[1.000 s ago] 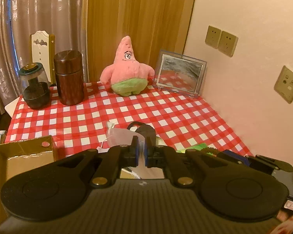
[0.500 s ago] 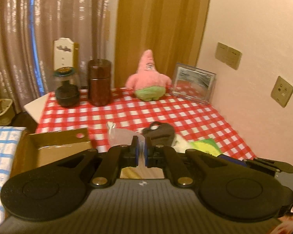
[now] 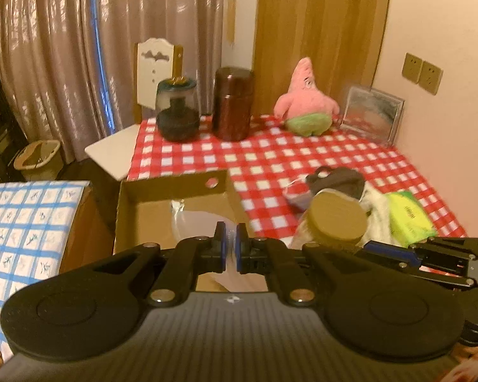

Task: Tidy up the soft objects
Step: 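Carry the mask and knitted item into the cardboard tray and open both grippers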

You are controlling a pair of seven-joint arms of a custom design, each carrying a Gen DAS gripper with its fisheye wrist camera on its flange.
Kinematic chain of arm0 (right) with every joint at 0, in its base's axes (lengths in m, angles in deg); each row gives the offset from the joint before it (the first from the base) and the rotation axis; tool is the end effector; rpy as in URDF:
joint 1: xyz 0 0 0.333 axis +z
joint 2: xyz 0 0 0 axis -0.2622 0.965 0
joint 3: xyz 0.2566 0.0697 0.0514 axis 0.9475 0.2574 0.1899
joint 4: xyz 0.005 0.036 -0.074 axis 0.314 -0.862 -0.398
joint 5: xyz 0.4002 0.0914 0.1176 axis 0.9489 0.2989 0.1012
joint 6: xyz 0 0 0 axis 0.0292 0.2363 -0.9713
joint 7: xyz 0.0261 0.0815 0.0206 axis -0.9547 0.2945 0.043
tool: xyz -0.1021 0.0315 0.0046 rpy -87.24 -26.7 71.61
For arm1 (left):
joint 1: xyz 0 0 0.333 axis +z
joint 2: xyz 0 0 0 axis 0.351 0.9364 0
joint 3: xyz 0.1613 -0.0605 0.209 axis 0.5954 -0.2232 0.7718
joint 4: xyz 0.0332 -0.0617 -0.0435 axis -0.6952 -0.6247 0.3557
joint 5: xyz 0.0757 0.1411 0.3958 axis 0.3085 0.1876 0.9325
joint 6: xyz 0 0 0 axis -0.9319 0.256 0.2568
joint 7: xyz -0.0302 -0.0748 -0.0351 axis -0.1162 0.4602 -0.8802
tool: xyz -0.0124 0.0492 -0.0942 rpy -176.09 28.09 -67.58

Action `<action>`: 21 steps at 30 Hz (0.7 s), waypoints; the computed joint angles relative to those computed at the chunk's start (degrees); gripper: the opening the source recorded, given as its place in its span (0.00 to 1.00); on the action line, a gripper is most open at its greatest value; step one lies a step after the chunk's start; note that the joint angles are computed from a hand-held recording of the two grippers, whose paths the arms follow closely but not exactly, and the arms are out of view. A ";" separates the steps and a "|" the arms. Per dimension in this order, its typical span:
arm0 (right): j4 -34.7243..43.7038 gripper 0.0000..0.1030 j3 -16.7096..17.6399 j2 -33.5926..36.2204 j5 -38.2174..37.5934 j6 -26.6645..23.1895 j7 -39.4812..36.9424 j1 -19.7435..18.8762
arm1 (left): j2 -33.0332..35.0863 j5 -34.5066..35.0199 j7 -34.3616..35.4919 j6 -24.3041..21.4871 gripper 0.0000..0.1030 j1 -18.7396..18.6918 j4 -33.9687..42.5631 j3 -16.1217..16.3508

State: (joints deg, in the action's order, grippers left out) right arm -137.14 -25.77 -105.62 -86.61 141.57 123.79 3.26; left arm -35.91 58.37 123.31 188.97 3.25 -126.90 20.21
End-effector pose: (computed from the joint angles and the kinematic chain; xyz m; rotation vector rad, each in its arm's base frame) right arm 0.4772 0.1526 0.5256 -1.5543 1.4714 -0.6249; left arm 0.5702 -0.3406 0.6052 -1.3374 2.1534 -1.0243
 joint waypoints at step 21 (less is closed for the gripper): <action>11.17 0.09 0.12 16.93 10.87 -3.08 -10.59 4.21 | 3.30 -1.36 0.03 2.34 0.34 2.07 -6.01 2.51</action>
